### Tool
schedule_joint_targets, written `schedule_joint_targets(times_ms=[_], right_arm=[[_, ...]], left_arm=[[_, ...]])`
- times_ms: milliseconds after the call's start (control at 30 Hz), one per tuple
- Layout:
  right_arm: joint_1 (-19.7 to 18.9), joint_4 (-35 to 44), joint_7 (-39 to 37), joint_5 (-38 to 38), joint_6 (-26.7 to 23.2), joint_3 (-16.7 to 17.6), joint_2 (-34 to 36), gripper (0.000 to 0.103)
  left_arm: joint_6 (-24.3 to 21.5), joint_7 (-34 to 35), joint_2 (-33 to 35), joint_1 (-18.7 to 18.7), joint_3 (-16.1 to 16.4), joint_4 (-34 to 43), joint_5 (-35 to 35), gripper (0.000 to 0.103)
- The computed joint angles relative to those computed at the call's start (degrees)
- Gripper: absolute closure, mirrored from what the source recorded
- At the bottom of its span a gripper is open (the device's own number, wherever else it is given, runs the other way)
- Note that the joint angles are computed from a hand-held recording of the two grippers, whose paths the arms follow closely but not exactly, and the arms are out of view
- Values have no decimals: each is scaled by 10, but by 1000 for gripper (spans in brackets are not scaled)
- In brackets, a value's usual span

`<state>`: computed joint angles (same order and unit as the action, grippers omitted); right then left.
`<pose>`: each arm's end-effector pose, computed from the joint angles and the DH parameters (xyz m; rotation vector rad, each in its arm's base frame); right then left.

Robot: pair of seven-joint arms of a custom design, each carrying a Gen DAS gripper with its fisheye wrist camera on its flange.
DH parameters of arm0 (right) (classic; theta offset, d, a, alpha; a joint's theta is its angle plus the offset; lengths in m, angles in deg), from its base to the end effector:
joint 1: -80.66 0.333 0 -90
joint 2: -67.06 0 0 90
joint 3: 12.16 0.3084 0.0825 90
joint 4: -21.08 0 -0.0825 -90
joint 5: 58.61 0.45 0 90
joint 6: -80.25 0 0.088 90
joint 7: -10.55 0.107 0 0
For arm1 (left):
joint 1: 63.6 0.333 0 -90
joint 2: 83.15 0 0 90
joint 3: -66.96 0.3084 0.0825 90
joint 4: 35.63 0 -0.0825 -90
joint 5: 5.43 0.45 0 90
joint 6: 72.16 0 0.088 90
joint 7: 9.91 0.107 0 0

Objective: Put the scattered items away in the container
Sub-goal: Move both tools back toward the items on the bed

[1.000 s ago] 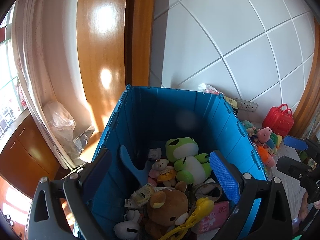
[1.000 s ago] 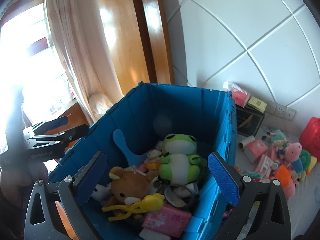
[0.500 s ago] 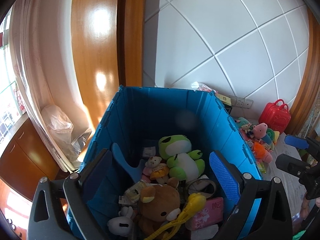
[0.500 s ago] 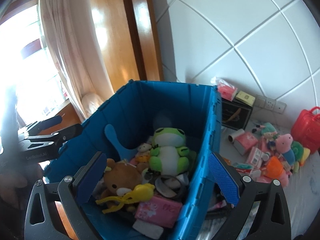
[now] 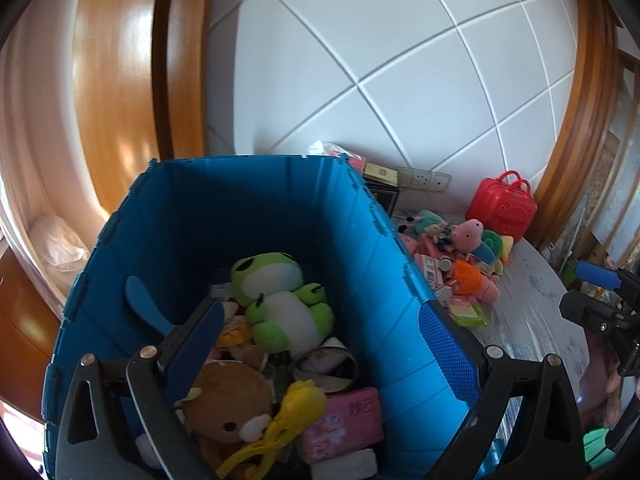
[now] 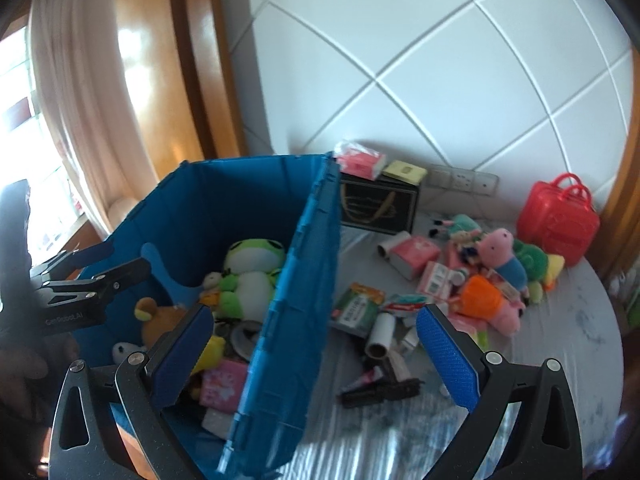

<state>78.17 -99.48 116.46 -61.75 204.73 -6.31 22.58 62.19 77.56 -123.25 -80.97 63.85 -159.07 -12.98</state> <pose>0.3983 0.0425 0.7919 -1.5301 1.8816 -0.7696 0.4091 -0.1647 0.7567 -1.5258 2.0054 -1.0694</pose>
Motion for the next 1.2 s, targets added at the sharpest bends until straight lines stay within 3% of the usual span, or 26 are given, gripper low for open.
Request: schedule_joint_targets(times_ms=[433, 733, 967, 1200], right_arm=[[-46, -76, -58, 17, -7, -66, -86, 0], [-84, -100, -175, 46, -33, -135, -107, 0], [-117, -114, -274, 78, -55, -184, -108, 0], [-149, -129, -364, 104, -66, -213, -97, 0]], left_arm=[[-12, -73, 41, -15, -77, 62, 51, 4], [-28, -169, 119, -33, -146, 141, 113, 4], [-66, -261, 190, -48, -193, 202, 182, 4], [-82, -341, 240, -76, -213, 217, 233, 4]])
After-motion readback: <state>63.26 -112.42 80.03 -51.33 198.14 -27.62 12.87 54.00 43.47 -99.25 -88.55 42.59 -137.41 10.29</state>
